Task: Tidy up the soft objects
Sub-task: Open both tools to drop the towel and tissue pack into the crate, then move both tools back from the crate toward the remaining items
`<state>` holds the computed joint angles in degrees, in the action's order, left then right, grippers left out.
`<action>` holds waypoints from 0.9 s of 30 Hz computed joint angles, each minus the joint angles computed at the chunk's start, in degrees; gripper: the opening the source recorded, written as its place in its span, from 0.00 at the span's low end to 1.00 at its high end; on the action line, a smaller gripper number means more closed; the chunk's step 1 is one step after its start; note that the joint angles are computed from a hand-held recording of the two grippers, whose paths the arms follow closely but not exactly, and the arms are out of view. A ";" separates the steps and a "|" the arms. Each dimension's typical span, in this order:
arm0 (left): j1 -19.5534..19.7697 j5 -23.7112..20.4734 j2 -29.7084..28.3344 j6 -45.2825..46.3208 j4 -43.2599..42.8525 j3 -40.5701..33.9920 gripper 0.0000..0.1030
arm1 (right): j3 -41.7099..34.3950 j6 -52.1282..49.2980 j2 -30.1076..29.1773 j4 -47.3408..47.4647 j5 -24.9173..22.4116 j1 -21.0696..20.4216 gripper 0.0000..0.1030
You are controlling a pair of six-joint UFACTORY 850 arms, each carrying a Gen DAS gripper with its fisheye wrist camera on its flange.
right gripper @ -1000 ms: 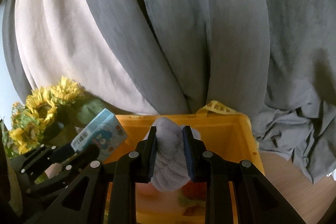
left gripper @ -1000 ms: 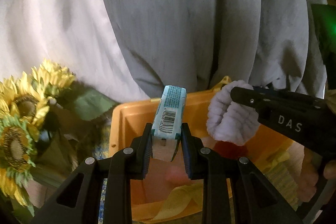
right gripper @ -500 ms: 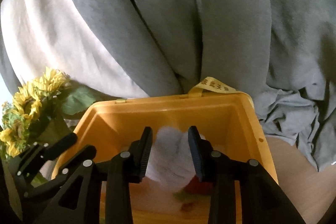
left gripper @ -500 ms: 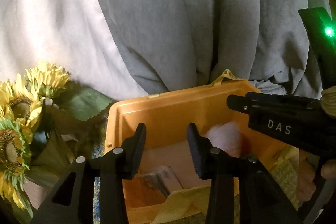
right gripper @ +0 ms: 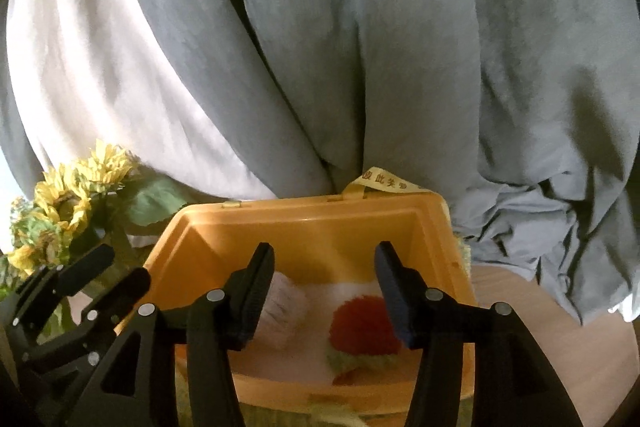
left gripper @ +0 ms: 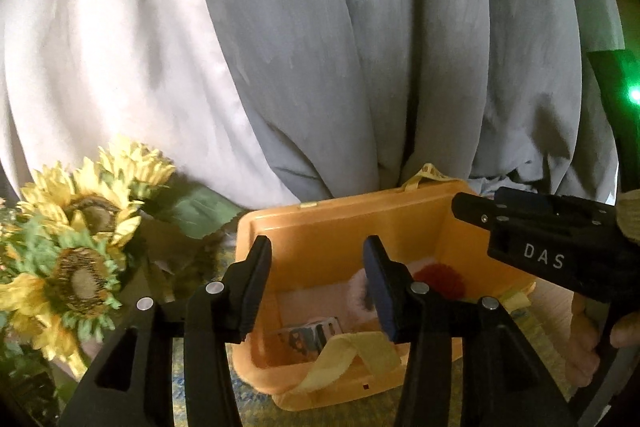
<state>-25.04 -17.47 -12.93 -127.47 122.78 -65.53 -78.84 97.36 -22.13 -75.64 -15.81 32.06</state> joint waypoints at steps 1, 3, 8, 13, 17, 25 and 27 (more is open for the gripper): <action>-0.14 -0.13 0.51 -0.41 0.19 0.43 0.45 | 0.27 -0.01 0.37 0.07 -0.14 0.09 0.52; -0.31 -0.35 1.69 -1.54 1.01 1.46 0.45 | 1.21 0.85 1.52 -0.46 -0.54 0.44 0.53; -0.83 -1.65 4.74 -3.35 2.26 4.21 0.45 | 3.66 6.81 4.33 -6.83 -2.95 1.88 0.53; -1.25 -3.02 7.86 -4.02 2.09 7.08 0.46 | 5.92 11.32 7.00 -12.07 -6.55 4.01 0.59; -1.60 -3.66 10.35 -4.07 1.61 9.26 0.47 | 7.09 12.59 8.57 -13.22 -8.62 5.56 0.65; -2.95 -6.52 14.94 -1.72 -1.39 13.78 0.51 | 9.96 14.40 11.63 -13.83 -12.57 8.27 0.73; -3.40 -7.55 16.07 -0.89 -2.24 14.94 0.52 | 10.64 14.46 12.20 -13.61 -13.65 8.98 0.73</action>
